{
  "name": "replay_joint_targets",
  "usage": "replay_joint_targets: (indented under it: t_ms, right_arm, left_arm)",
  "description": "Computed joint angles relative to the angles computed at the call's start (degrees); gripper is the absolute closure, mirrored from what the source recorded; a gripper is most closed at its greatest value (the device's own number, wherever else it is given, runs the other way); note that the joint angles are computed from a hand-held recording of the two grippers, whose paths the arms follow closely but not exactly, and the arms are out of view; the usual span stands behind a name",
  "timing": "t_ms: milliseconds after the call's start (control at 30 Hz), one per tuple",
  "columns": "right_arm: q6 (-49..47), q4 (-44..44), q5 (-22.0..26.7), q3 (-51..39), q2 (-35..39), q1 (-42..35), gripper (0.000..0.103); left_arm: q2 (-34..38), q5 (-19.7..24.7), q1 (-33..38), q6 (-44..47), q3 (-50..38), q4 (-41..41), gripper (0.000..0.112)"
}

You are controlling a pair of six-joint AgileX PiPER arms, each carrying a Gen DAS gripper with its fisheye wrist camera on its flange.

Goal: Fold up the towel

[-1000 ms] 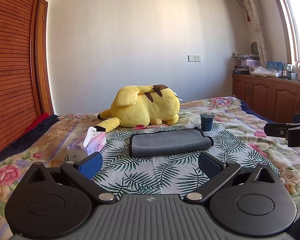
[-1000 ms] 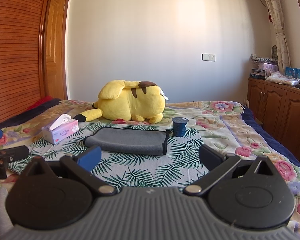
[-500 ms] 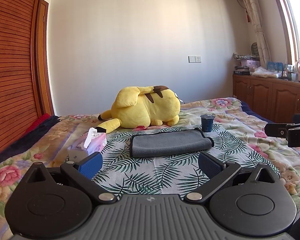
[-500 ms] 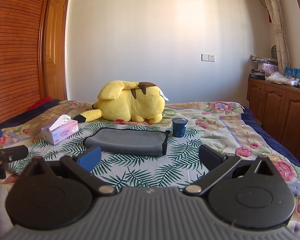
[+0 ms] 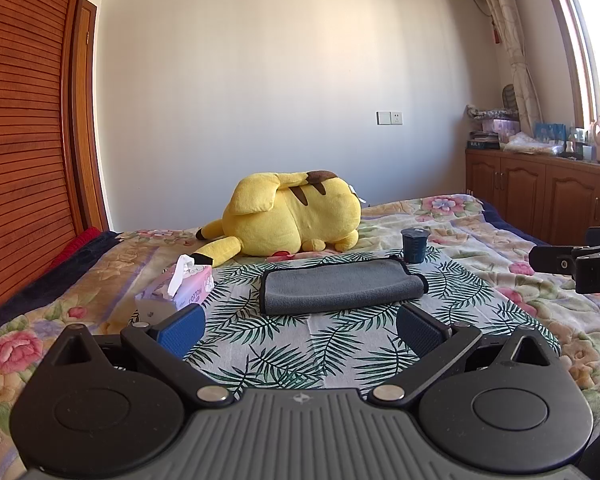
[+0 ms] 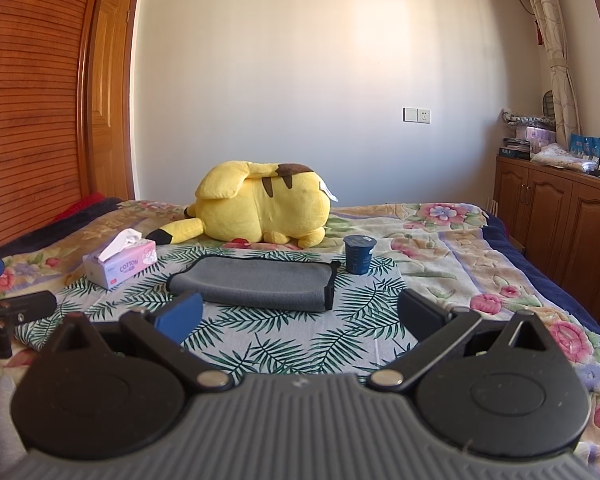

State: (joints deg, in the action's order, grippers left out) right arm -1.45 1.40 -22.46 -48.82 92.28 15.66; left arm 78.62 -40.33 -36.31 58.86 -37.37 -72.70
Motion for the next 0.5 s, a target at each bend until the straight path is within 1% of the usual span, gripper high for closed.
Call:
replay_joint_targets:
  t_ms: [500]
  right_arm:
    - [-0.3, 0.3, -0.1, 0.1, 0.0, 0.1, 0.000]
  left_arm:
    - [0.0, -0.1, -0.1, 0.0, 0.0, 0.0, 0.025]
